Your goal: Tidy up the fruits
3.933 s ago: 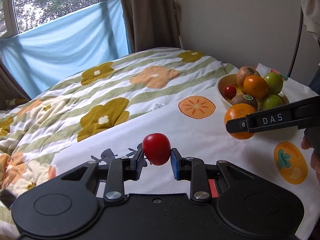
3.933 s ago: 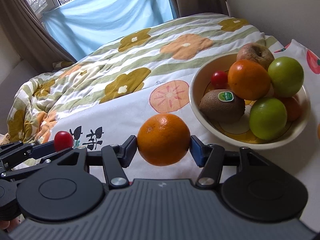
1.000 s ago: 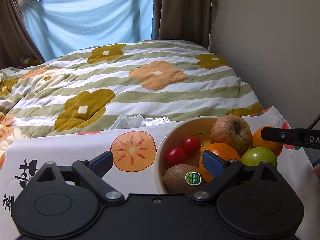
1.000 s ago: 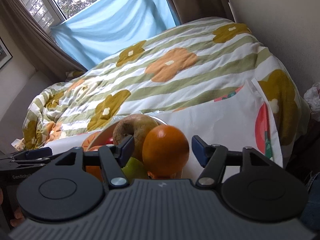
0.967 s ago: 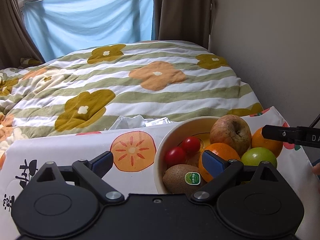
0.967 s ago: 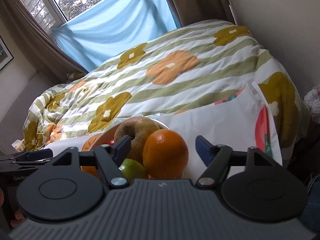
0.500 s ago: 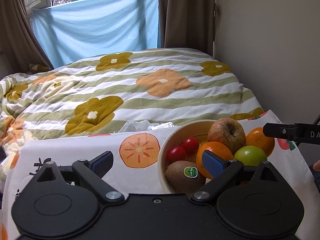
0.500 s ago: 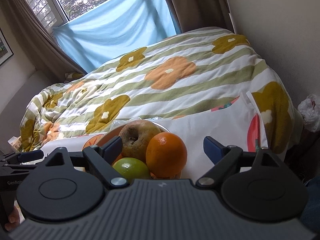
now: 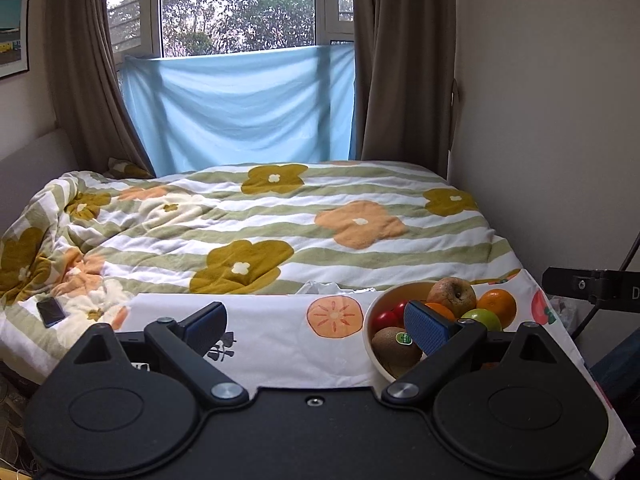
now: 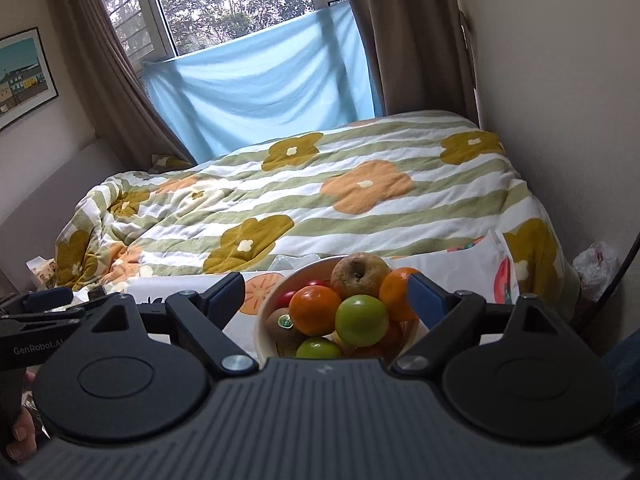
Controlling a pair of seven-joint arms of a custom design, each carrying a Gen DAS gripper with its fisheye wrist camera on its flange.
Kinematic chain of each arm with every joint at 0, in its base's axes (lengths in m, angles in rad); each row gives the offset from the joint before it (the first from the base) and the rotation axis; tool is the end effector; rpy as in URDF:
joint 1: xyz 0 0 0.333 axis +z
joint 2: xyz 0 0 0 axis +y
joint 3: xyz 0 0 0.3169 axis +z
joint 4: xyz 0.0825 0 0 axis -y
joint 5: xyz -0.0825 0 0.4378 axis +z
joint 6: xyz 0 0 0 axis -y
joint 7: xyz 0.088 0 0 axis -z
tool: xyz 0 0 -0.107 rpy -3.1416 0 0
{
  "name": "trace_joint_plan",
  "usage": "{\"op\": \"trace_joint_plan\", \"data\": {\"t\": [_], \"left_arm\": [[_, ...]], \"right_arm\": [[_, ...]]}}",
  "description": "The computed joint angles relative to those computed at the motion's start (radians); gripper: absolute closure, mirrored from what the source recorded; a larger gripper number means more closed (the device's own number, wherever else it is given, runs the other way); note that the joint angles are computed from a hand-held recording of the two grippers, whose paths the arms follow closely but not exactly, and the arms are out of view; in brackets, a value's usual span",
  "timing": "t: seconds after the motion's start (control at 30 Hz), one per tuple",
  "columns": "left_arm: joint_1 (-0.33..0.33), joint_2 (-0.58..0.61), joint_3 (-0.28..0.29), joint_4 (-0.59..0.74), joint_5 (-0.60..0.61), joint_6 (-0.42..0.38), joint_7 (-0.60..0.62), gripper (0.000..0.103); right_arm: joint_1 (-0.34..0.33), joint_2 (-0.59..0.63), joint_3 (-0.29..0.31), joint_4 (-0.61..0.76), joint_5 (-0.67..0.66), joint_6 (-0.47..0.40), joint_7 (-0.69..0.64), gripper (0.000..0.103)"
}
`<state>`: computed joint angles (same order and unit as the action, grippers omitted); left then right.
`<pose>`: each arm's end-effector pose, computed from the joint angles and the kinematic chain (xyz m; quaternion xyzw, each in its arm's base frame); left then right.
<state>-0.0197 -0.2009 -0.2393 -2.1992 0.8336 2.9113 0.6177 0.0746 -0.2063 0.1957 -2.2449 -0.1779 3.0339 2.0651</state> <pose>0.5490 -0.1995 0.5339 -0.6028 0.6374 -0.3371 0.3417 0.5555 0.1743 0.5479 -0.6089 0.6337 -0.2485 0.4073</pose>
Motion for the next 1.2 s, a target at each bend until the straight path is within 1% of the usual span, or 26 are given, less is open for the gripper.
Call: {"op": "trace_joint_plan", "data": {"t": [0.03,0.1,0.27,0.3,0.43,0.47,0.53,0.6,0.77,0.93,1.2], "left_arm": [[-0.003,-0.026,0.008,-0.022,-0.008,0.009,0.01,0.005],[0.002,-0.089,0.015,-0.075,-0.02,0.023,0.029,0.005],[0.007,-0.205,0.037,-0.187,-0.108,0.06,0.127,0.005],[0.008,-0.225,0.037,-0.207,-0.124,0.064,0.148,0.005],[0.005,-0.297,0.042,-0.284,-0.187,0.078,0.23,0.005],[0.005,-0.314,0.043,-0.304,-0.203,0.081,0.245,0.004],[0.008,-0.341,0.041,-0.332,-0.234,0.083,0.267,0.0],[0.008,-0.364,0.045,-0.359,-0.263,0.086,0.292,0.0],[0.002,-0.39,0.051,-0.39,-0.322,0.061,0.352,0.0],[-0.001,-0.406,0.058,-0.412,-0.364,0.067,0.39,0.0],[0.01,-0.42,0.045,-0.423,-0.4,0.063,0.404,0.0]], "right_arm": [[-0.035,-0.03,0.04,-0.013,-0.052,-0.014,0.05,0.0],[-0.077,-0.087,0.097,-0.038,-0.12,-0.042,0.122,0.0],[-0.119,-0.199,0.189,-0.098,-0.21,-0.095,0.214,0.0],[-0.124,-0.214,0.203,-0.107,-0.221,-0.1,0.23,0.0],[-0.107,-0.256,0.229,-0.13,-0.225,-0.152,0.264,0.0],[-0.103,-0.263,0.235,-0.134,-0.229,-0.169,0.273,0.0],[-0.095,-0.278,0.245,-0.143,-0.239,-0.202,0.296,0.0],[-0.076,-0.284,0.242,-0.15,-0.24,-0.233,0.314,0.0],[-0.047,-0.288,0.239,-0.156,-0.269,-0.276,0.358,0.0],[-0.026,-0.293,0.228,-0.162,-0.292,-0.289,0.39,0.0],[-0.009,-0.295,0.212,-0.161,-0.313,-0.299,0.413,0.0]]}}
